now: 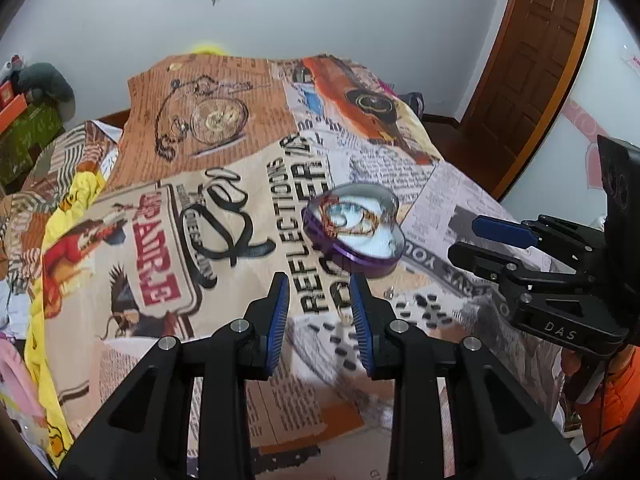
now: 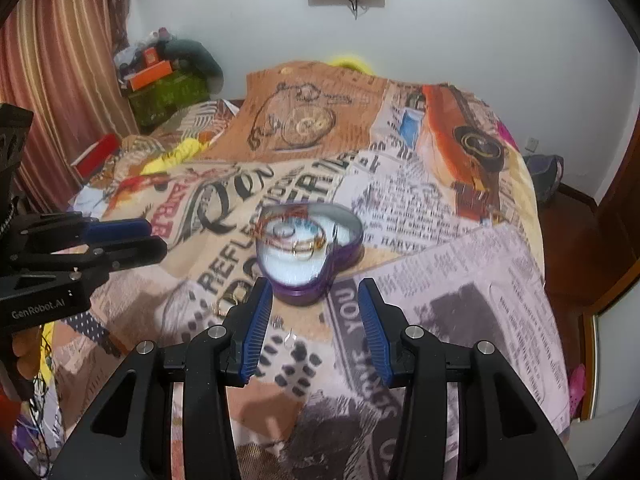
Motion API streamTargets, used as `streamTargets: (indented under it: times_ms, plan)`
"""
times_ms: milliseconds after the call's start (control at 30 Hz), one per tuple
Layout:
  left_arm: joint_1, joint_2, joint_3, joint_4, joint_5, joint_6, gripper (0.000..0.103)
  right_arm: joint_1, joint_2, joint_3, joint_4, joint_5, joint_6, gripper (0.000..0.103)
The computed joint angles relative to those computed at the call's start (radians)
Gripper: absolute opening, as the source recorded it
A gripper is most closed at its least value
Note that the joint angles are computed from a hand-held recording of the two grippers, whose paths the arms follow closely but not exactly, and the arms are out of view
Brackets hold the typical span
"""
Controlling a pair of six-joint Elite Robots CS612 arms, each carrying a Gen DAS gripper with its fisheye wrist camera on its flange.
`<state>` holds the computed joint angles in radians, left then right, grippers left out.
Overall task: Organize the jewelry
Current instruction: 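Move the right tool to the silver earring while the left tool moves to a small gold ring, then grasp the earring with the right tool while the left tool grasps the gold ring, lift both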
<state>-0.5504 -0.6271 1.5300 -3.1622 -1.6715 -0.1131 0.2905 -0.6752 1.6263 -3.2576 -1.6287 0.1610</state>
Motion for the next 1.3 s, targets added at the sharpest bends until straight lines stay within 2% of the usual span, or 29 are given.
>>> streamTargets:
  times_ms: [167, 700, 833, 933, 1000, 1300]
  plan:
    - [-0.002, 0.004, 0.012, 0.026, -0.005, 0.014, 0.03, 0.005, 0.011, -0.01, 0.05, 0.037, -0.008, 0.041]
    - [0.007, 0.035, -0.004, 0.062, -0.054, -0.005, 0.03, 0.009, 0.054, -0.08, 0.155, 0.075, -0.079, 0.04]
    - [0.004, 0.039, -0.009, 0.057, -0.065, 0.014, 0.03, 0.004, 0.062, -0.091, 0.179, 0.099, -0.084, 0.02]
    - [0.006, 0.045, -0.017, 0.057, -0.093, 0.015, 0.03, 0.006, 0.067, -0.094, 0.179, 0.101, -0.103, 0.017]
    - [0.004, 0.047, -0.02, 0.061, -0.096, 0.02, 0.03, 0.003, 0.066, -0.089, 0.167, 0.117, -0.11, 0.009]
    - [-0.015, 0.056, -0.034, 0.084, -0.058, 0.059, 0.03, -0.007, 0.054, -0.05, 0.094, 0.132, -0.081, 0.009]
